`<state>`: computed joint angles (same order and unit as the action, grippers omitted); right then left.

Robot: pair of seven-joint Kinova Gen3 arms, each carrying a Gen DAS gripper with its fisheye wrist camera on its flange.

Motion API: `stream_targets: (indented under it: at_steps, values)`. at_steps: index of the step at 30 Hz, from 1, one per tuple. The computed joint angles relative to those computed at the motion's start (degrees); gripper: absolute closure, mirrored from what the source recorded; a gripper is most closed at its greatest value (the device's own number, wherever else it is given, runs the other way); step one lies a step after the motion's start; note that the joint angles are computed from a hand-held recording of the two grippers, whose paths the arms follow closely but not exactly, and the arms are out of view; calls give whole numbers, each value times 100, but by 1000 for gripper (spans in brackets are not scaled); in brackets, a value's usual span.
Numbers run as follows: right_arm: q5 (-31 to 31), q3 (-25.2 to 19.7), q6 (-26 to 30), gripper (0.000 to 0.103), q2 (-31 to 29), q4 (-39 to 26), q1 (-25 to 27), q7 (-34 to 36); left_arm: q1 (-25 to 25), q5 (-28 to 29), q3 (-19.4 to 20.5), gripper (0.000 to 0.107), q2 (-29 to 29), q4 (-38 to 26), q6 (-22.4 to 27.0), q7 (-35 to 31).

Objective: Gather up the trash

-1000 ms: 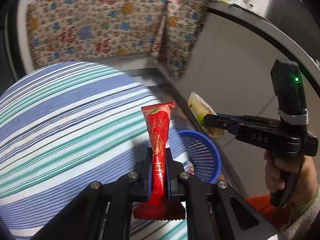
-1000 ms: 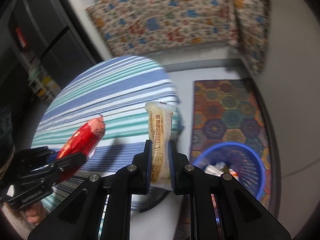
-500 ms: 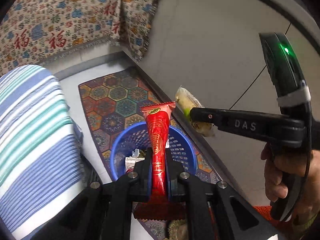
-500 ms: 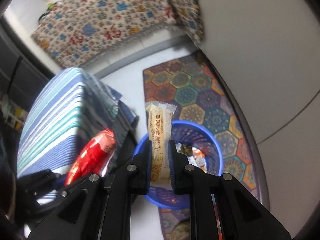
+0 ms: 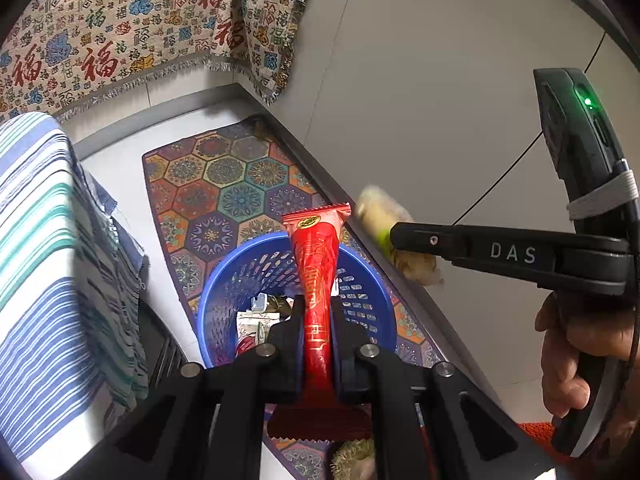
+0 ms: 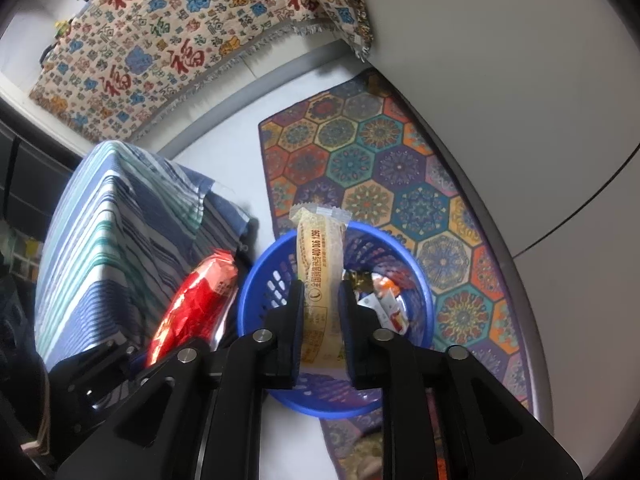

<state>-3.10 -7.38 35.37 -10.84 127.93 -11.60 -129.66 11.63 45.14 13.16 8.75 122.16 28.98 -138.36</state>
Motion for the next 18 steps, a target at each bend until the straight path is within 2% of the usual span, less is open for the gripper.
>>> stream_targets:
  at_steps: [2,4,6,8,11,13,15,16,18]
  values:
    - [7,16,-106,73,15,52,23,-25,34,-5,39,95,114,-49,-47,-21]
    - [36,10,-157,59,-35,94,60,-80,19,31,97,88,249,-110,-21,-92]
    - [141,-52,-138,55,-114,117,128,-241,-5,49,139,65,338,-170,20,-90]
    - [209,-67,-102,48,-212,126,197,-361,-56,251,214,60,265,-61,-139,-226]
    - [357,-123,-24,40,-354,111,298,-547,20,311,213,50,41,81,-431,-215]
    - [533,-262,108,30,-463,59,392,-752,165,133,163,46,-192,175,-665,12]
    - [738,-410,248,24,-566,-8,452,-951,305,-145,96,42,-459,244,-776,339]
    - [823,-481,343,16,-656,-46,465,-1037,367,-243,69,40,-634,294,-820,458]
    - [958,-625,474,7,-832,-91,483,-1213,495,-428,-21,28,-970,367,-803,660]
